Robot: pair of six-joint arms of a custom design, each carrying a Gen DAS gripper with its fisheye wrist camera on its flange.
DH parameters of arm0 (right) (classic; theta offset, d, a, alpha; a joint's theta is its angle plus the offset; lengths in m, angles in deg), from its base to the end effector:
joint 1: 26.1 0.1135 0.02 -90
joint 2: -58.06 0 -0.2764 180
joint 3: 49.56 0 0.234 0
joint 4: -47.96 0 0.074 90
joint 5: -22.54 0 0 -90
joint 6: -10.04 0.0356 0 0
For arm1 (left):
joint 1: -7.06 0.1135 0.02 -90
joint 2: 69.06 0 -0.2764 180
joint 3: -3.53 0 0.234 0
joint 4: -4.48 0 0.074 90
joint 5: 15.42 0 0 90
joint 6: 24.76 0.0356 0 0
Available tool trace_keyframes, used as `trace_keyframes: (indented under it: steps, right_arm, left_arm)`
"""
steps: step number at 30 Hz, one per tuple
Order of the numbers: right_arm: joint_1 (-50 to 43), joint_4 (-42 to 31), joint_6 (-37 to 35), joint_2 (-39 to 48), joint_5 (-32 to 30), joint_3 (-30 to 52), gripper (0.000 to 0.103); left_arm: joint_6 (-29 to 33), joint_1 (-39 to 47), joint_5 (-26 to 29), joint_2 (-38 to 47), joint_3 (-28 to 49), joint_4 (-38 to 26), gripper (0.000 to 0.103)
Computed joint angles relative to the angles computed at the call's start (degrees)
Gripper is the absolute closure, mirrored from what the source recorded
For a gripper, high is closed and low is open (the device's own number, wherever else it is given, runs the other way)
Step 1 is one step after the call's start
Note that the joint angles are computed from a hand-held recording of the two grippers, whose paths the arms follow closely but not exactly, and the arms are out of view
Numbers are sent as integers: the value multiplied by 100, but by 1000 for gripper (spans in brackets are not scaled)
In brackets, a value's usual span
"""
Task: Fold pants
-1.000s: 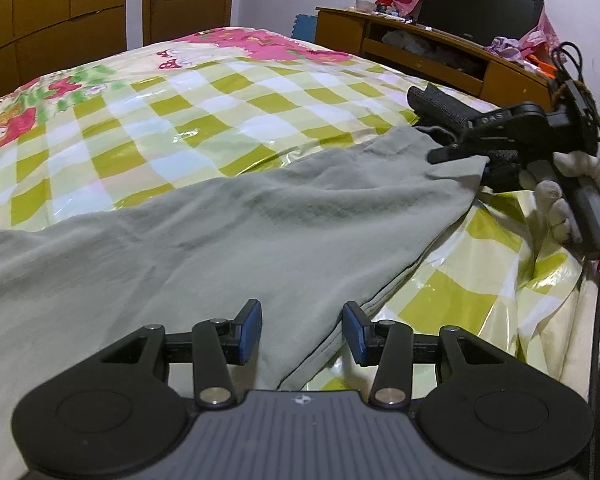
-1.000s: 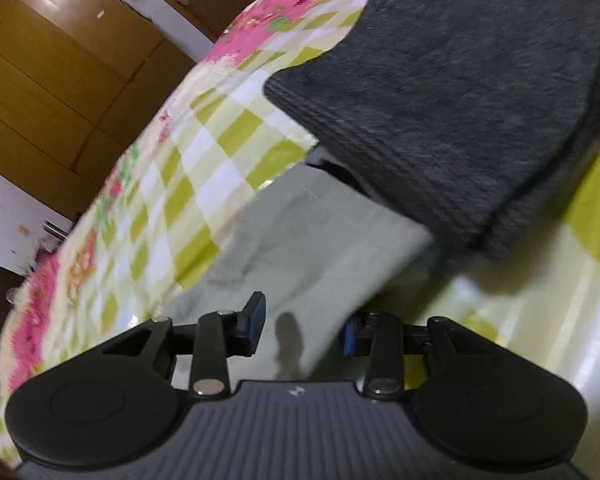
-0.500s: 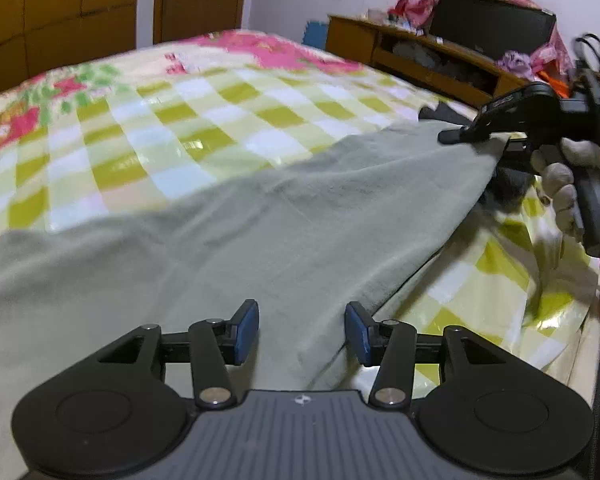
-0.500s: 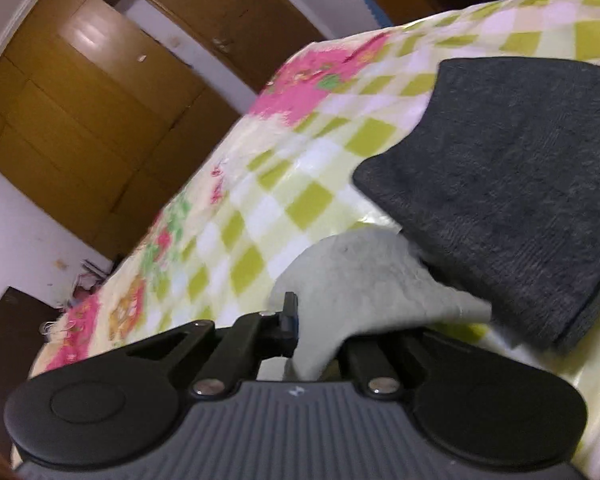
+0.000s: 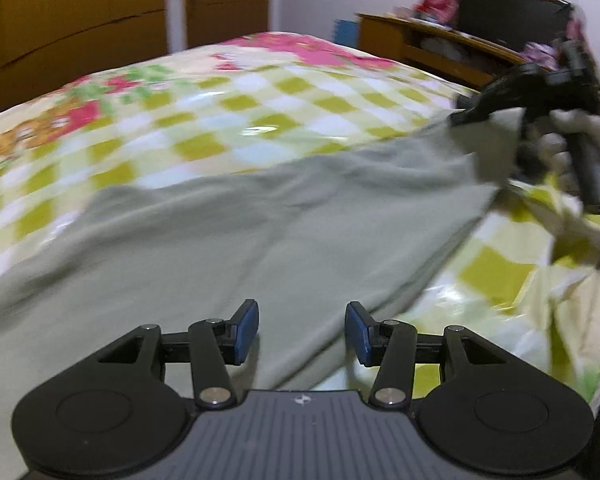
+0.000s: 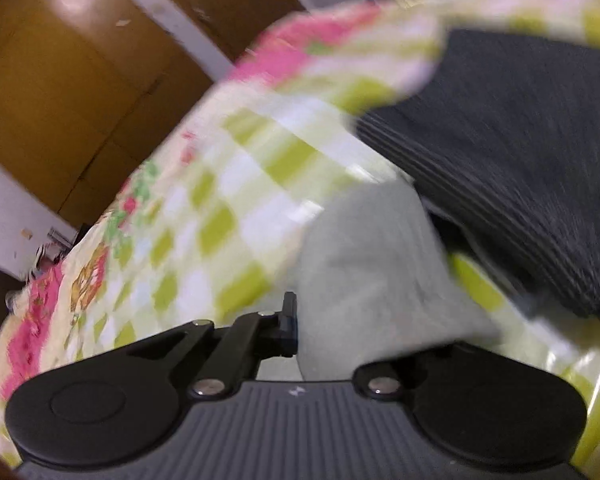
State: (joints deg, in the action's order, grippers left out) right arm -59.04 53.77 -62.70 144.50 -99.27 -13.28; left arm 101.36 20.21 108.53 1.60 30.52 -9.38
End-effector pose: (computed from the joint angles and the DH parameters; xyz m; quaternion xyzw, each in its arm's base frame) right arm 0.2010 -0.1078 0.1368 0.2797 0.8478 0.1993 0.4040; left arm 0.1538 0.0155 0.1254 0.2628 0.8837 -0.1433 0.3599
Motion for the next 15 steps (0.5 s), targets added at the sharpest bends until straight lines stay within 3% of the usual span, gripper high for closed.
trace_keyframes:
  steps: [4,7,11,15]
  right_arm:
    - [1603,-507,25,-1431,972,-33,99]
    - [3248,-737,81,-1754,1868,324,99]
    - [5895,-595,-127,-902,3312,1164,99]
    - [7712,-492,-423,847,3754,2250,99]
  left_arm:
    - [1115,1762,505,557,380,-355,43]
    - [1870,2983,830,1139,774,-598,43]
    - [2605,4308,1116,2009,1524,-1144,43]
    - [3058,4990,1297,2516,1984,-1502,43]
